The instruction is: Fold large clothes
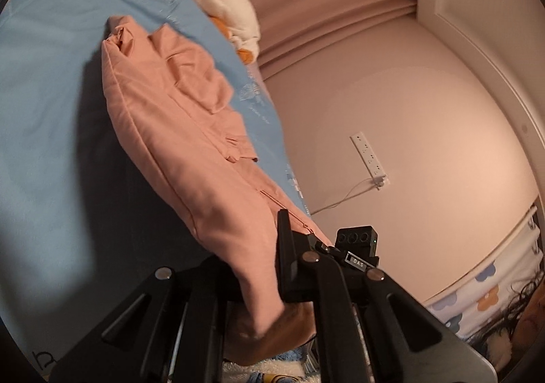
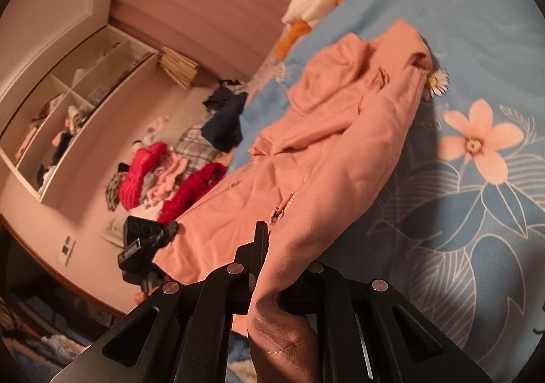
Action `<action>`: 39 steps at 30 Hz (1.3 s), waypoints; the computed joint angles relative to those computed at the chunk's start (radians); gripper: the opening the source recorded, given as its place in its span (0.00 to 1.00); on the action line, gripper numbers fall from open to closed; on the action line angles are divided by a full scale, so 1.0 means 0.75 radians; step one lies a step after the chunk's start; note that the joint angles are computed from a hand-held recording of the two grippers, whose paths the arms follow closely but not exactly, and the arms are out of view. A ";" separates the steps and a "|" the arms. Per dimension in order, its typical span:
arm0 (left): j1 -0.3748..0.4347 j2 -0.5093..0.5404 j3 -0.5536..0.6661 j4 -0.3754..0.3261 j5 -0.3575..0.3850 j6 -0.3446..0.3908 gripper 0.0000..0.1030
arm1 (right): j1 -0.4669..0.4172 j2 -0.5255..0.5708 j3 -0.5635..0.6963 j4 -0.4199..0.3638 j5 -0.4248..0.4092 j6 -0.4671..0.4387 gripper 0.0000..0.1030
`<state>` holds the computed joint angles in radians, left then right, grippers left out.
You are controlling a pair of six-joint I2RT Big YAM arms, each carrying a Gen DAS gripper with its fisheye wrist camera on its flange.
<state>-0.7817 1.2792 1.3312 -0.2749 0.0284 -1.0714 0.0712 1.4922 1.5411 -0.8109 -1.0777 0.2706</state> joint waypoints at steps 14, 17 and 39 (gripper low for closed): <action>-0.041 -0.045 0.088 -0.105 -0.022 0.083 0.07 | -0.028 -0.073 -0.002 -0.048 -0.037 -0.121 0.09; -0.064 -0.059 0.095 -0.123 -0.035 0.090 0.07 | -0.030 -0.089 0.005 -0.075 -0.036 -0.159 0.09; 0.042 -0.029 0.167 -0.230 -0.001 -0.017 0.08 | -0.042 0.053 0.187 -0.040 -0.042 -0.021 0.09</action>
<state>-0.7504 1.2575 1.4566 -0.4474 0.0274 -1.0837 0.0400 1.5319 1.6816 -0.8412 -1.1096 0.2548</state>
